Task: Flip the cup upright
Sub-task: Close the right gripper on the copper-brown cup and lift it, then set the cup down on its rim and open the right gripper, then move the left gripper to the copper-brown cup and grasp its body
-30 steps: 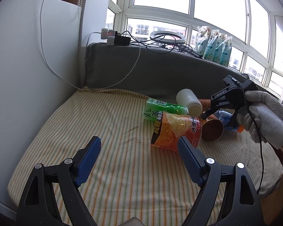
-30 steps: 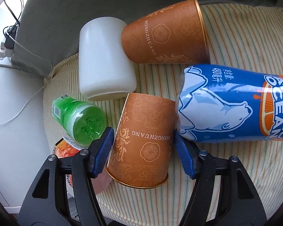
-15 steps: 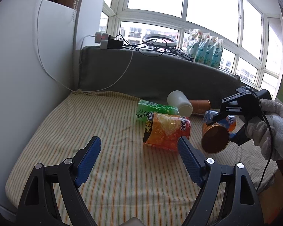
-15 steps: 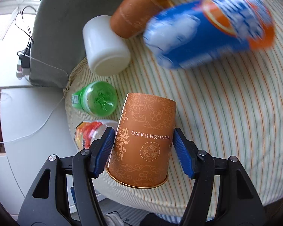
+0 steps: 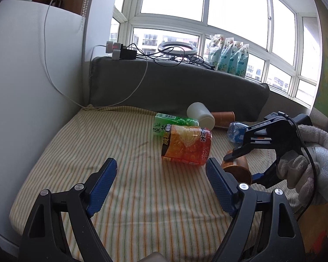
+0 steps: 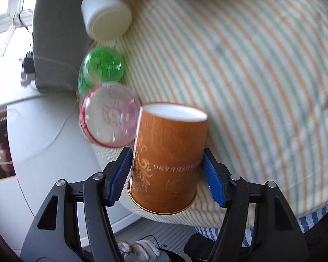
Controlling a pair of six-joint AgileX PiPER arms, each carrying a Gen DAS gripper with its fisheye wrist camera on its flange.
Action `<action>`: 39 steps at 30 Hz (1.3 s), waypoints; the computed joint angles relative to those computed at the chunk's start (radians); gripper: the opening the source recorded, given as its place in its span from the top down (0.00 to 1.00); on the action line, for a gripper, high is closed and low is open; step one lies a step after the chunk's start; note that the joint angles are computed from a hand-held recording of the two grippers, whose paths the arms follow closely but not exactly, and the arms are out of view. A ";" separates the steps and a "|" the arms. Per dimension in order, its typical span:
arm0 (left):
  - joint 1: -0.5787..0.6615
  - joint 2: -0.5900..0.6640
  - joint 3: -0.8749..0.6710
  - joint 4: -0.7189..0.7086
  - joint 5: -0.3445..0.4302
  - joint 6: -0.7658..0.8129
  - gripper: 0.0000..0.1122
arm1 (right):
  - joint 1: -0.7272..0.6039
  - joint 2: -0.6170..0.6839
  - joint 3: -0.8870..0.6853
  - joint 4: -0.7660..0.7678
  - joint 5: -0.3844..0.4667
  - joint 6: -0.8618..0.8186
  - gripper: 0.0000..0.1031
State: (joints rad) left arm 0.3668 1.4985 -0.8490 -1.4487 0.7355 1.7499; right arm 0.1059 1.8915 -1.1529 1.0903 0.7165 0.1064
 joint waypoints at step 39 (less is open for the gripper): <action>-0.431 0.056 -0.100 0.408 -0.130 -0.557 0.26 | -0.319 -0.324 0.242 -0.110 0.186 -0.720 0.30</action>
